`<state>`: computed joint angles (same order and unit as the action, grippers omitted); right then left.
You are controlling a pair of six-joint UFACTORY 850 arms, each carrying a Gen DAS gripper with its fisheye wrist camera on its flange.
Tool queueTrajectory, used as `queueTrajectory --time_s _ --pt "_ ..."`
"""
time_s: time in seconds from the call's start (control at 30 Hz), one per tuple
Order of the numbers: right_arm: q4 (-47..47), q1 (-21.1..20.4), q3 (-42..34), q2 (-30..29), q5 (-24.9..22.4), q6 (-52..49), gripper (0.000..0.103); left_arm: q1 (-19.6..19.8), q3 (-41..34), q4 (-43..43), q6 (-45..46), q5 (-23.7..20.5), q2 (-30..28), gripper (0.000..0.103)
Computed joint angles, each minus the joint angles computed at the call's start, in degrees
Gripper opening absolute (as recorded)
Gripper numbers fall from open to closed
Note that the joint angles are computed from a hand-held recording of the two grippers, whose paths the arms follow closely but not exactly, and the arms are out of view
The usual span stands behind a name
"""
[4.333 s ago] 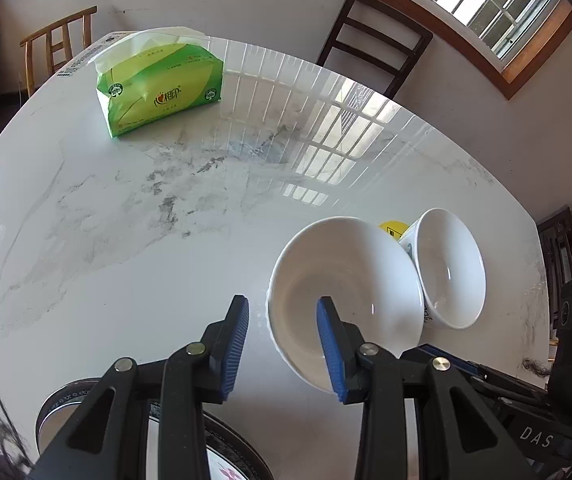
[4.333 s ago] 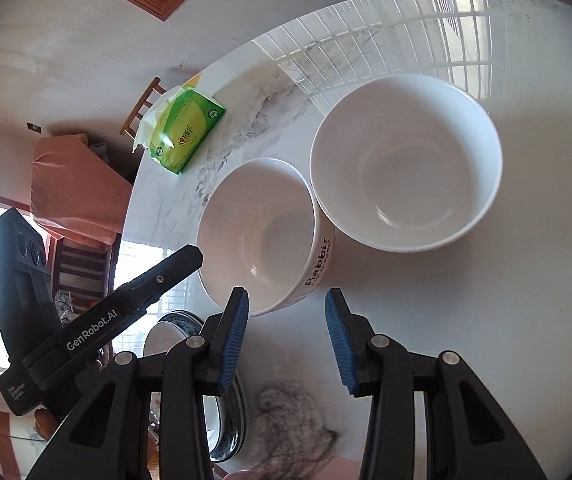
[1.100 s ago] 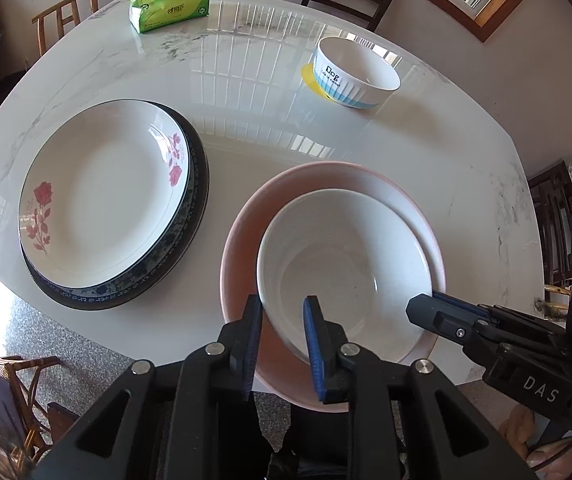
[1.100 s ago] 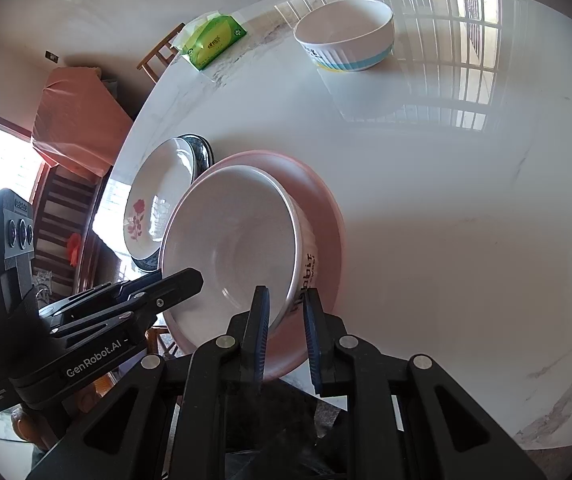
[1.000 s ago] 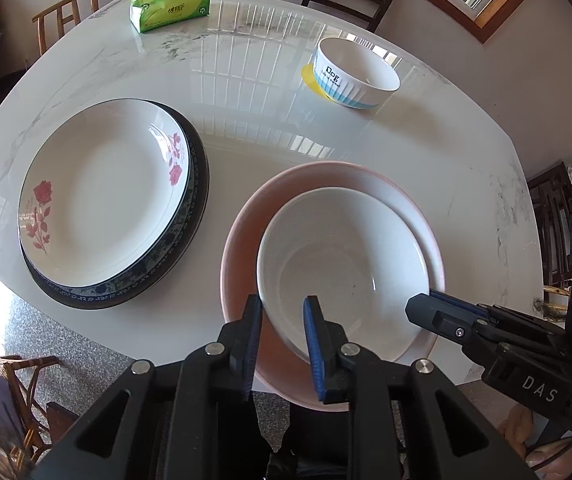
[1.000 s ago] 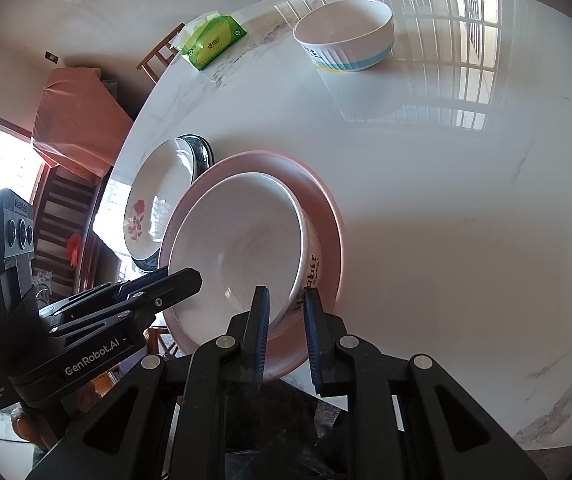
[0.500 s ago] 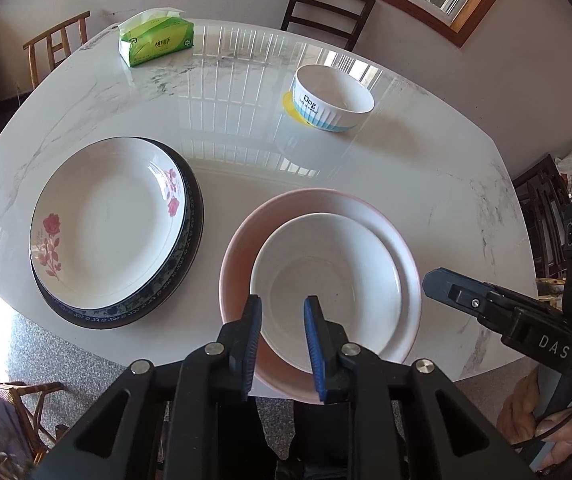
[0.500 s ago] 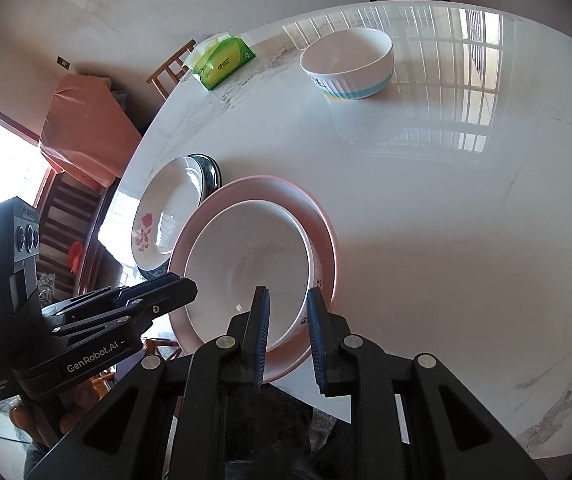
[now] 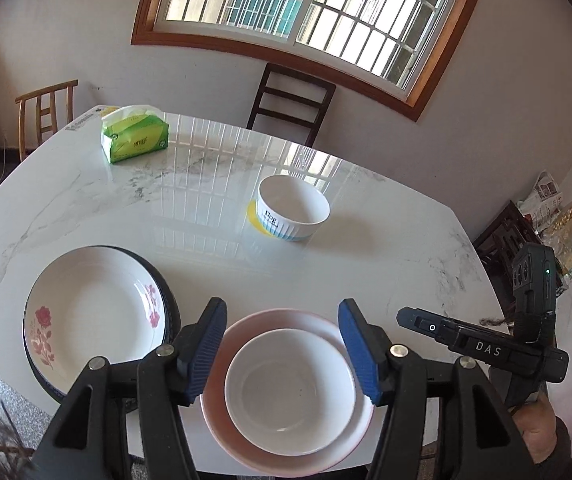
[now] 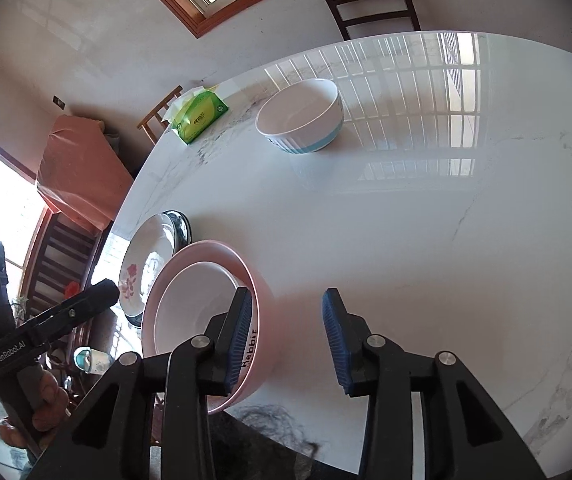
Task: Organize plates and bowls
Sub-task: 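Move to the white blue-banded bowl and grasp its rim with both grippers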
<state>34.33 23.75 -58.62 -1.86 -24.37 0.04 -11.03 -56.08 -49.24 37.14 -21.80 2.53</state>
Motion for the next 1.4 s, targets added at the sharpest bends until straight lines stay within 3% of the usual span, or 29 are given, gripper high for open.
queueTrajectory --time_s 0.07,0.17,0.27,0.47,0.87,1.0,1.2,1.3,1.33,1.4 --pt "-2.07 -0.49 -0.14 -0.06 1.37 1.08 0.041 0.34 -1.22 -4.2 3.62 0.29 -1.21 0.059" --pt "-5.57 -1.11 -0.26 -0.05 5.03 3.08 0.052 2.92 -4.85 -14.66 9.24 -5.71 -5.39 0.059" --pt "3.09 -3.31 -1.32 -1.19 5.27 -5.75 0.072 3.39 -12.37 -7.01 0.78 -10.36 -11.96 0.059" --pt "8.09 -7.04 -8.91 -7.65 0.7 -12.03 0.073 0.58 -27.2 16.86 -17.68 -12.69 -24.36 0.059" --pt "2.38 -10.72 -26.83 -23.49 -7.2 -6.79 0.074 1.52 -46.14 16.07 -24.53 -20.46 -41.69 0.059" --pt "0.05 -10.35 -32.27 -28.1 -10.08 -5.03 0.068 1.44 -48.26 14.25 -23.62 -20.61 -43.81 0.059" --pt "-3.04 -9.91 -37.1 -32.38 -13.02 -2.01 0.055 0.29 -53.0 19.62 -28.09 -23.64 -47.72 0.059" --pt "-2.65 -9.99 -38.39 -33.67 -14.01 -1.83 0.054 -0.55 -54.22 23.46 -30.37 -23.93 -48.91 0.059" --pt "-2.68 -9.99 -38.59 -33.9 -14.08 -1.57 0.054 -0.83 -55.23 24.44 -31.07 -24.64 -49.73 0.058" --pt "-2.83 -9.91 -39.26 -34.53 -14.59 -1.45 0.05 -0.88 -56.76 23.73 -31.06 -27.28 -51.3 0.021"
